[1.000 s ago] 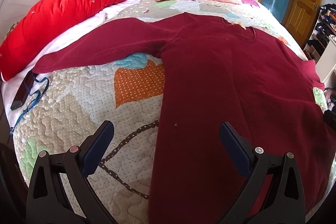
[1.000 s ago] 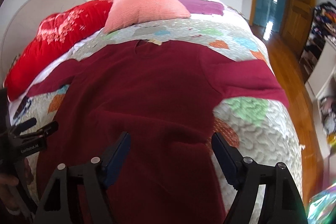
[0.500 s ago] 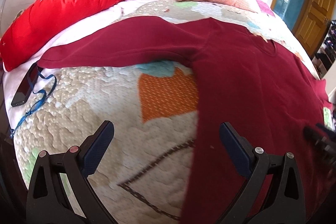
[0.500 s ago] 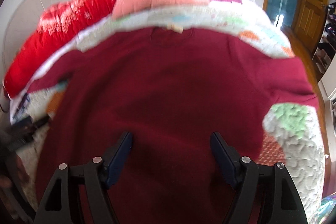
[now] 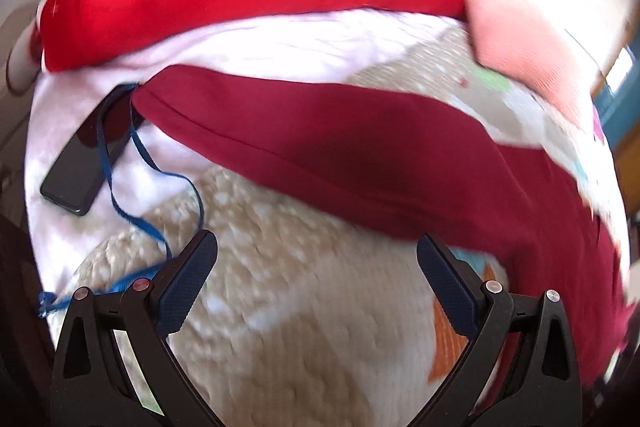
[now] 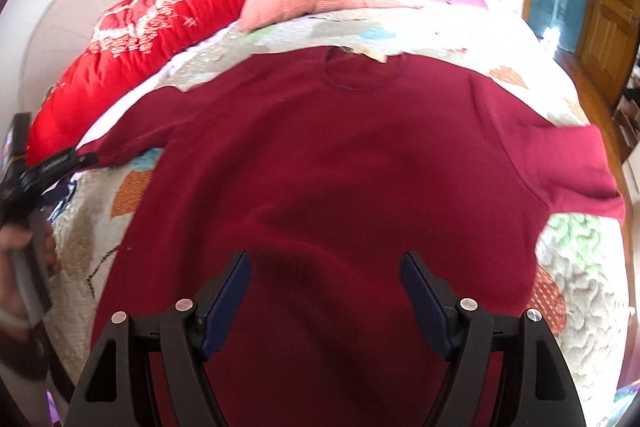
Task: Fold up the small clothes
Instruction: 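Close the left tool on the sleeve cuff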
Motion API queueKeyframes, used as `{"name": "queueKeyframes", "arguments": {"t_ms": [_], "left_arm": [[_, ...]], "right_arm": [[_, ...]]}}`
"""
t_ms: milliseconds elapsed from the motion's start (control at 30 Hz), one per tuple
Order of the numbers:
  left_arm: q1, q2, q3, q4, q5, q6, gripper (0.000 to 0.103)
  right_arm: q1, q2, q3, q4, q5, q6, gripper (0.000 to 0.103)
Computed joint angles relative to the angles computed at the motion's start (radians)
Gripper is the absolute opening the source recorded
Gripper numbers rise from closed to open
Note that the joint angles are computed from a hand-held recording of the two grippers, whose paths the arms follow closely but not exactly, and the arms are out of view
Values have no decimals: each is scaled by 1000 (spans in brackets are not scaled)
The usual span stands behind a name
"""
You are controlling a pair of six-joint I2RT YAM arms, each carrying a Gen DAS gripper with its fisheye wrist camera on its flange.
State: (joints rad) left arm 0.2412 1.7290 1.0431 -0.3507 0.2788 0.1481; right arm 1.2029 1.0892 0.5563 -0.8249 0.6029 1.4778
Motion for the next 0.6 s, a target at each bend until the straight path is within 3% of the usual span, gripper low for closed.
{"name": "queueKeyframes", "arguments": {"t_ms": [167,600], "left_arm": [[19,118,116,-82,110,-100,101],[-3,300,326,-86,130,-278,100]], "right_arm": [[-75,42,10,107,-42,-132,75],[-196,174,96,283,-122,-360,75]]}}
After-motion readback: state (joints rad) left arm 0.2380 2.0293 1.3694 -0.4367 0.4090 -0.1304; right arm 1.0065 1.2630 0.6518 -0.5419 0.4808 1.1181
